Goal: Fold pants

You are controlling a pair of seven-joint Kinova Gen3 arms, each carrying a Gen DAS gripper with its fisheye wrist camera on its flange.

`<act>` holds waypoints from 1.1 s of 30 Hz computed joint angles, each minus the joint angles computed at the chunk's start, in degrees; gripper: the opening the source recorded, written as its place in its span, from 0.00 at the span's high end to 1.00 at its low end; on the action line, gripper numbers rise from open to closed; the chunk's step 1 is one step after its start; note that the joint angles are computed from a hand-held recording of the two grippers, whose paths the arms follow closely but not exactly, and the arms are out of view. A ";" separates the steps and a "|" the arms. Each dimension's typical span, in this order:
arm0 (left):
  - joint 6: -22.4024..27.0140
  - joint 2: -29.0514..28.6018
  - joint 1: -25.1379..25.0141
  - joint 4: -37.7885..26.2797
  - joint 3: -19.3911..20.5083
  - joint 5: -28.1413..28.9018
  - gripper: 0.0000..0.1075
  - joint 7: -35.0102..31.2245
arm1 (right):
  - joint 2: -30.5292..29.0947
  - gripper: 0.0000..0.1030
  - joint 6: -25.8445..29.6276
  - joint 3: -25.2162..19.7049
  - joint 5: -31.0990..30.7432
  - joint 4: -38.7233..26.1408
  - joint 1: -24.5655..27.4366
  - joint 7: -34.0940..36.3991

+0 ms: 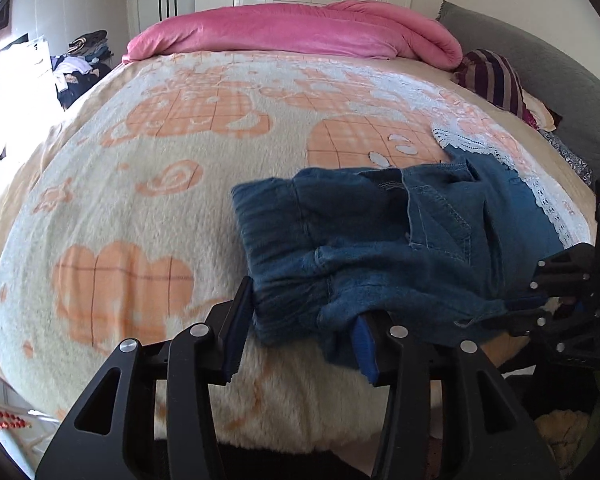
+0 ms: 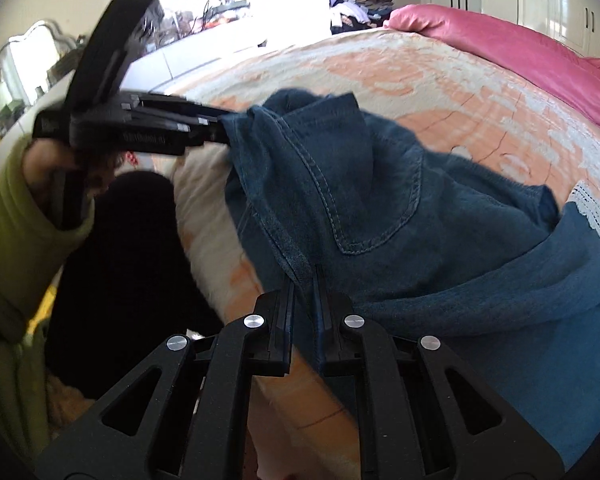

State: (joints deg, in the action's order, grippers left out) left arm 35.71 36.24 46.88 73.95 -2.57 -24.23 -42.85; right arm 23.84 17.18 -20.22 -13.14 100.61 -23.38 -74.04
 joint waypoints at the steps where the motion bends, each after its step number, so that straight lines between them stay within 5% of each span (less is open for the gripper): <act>1: 0.24 -0.50 0.11 0.63 0.02 0.00 0.58 0.02 | 0.15 0.94 -0.15 -1.11 -0.65 0.20 0.93 0.64; 7: 3.93 -3.85 2.75 3.50 -0.78 -2.78 0.58 3.17 | -0.11 0.92 -0.12 -3.47 -2.88 0.60 3.09 3.42; 11: -0.94 -6.16 3.17 5.23 -0.12 -5.51 0.58 6.56 | 1.23 0.85 1.11 -4.54 -4.63 -0.04 4.32 4.46; 12: -2.41 -5.93 1.60 4.72 1.95 -5.52 0.58 5.94 | 1.62 0.77 1.66 -6.03 -5.83 -0.22 5.77 5.52; 18: 1.77 1.82 -2.11 -4.13 5.39 3.36 0.60 -2.58 | -1.26 0.66 -1.28 -10.75 -12.19 2.55 10.76 10.11; 23: 4.76 4.04 -0.47 -6.49 3.45 4.53 0.61 -4.26 | -3.50 0.60 -2.71 -0.46 -7.50 1.98 2.22 0.60; 28: 2.71 3.50 -0.74 -4.92 3.06 5.73 0.61 -4.73 | 1.88 0.59 5.10 11.25 0.66 -4.62 -9.14 -11.03; 33: 0.79 3.36 -0.93 -4.00 2.72 6.59 0.61 -5.16 | 3.31 0.56 5.12 6.11 1.34 -4.98 -4.43 -12.46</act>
